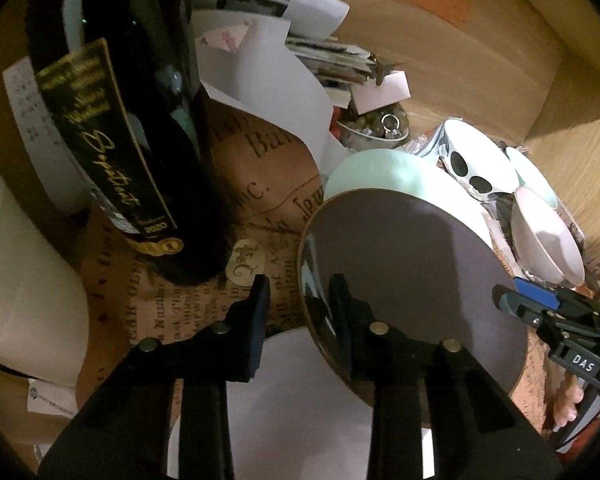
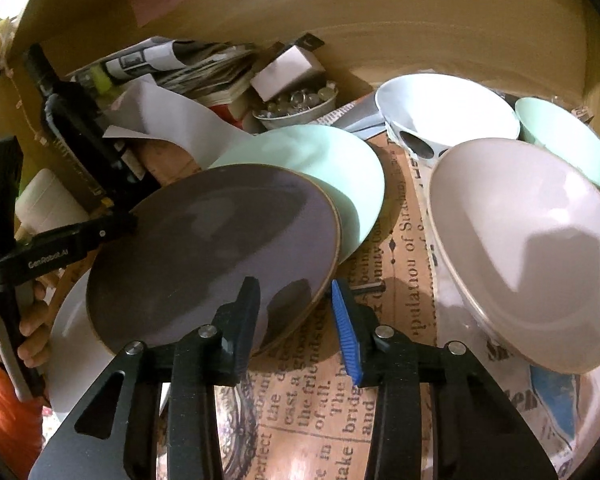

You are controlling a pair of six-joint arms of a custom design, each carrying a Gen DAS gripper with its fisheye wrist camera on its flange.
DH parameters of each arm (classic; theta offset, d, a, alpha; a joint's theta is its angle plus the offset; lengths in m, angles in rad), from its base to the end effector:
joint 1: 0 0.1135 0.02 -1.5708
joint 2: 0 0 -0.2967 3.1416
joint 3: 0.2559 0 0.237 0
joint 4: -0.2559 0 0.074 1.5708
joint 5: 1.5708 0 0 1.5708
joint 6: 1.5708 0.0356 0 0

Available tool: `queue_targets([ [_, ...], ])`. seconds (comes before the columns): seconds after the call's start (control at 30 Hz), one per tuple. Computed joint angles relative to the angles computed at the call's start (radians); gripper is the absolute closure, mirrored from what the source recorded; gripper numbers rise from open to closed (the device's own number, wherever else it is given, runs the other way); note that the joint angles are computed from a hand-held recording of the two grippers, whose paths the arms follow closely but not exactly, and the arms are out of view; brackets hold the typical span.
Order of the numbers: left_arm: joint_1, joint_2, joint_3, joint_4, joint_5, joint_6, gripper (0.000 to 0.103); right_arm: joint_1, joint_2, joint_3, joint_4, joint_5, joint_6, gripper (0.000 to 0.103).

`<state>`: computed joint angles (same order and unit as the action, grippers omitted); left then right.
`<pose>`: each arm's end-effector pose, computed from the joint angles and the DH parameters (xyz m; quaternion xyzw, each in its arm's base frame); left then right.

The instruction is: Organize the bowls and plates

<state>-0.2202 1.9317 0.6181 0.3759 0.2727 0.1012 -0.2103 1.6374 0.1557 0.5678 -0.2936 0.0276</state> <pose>0.2957 -0.0760 0.0973 0.1924 0.9226 -0.1473 0.3002 0.1840 -0.0287 0.1009 0.0643 0.9353 0.1088 0.3304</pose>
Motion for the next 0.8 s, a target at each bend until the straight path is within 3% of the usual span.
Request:
queue_targets([
  [0.27, -0.023, 0.035, 0.069, -0.083, 0.021, 0.025, 0.076, 0.009, 0.076, 0.033, 0.027, -0.011, 0.02, 0.07],
  [0.8, -0.04, -0.021, -0.037, 0.019, -0.009, -0.004, 0.076, -0.013, 0.038, 0.0, 0.042, -0.037, 0.012, 0.071],
])
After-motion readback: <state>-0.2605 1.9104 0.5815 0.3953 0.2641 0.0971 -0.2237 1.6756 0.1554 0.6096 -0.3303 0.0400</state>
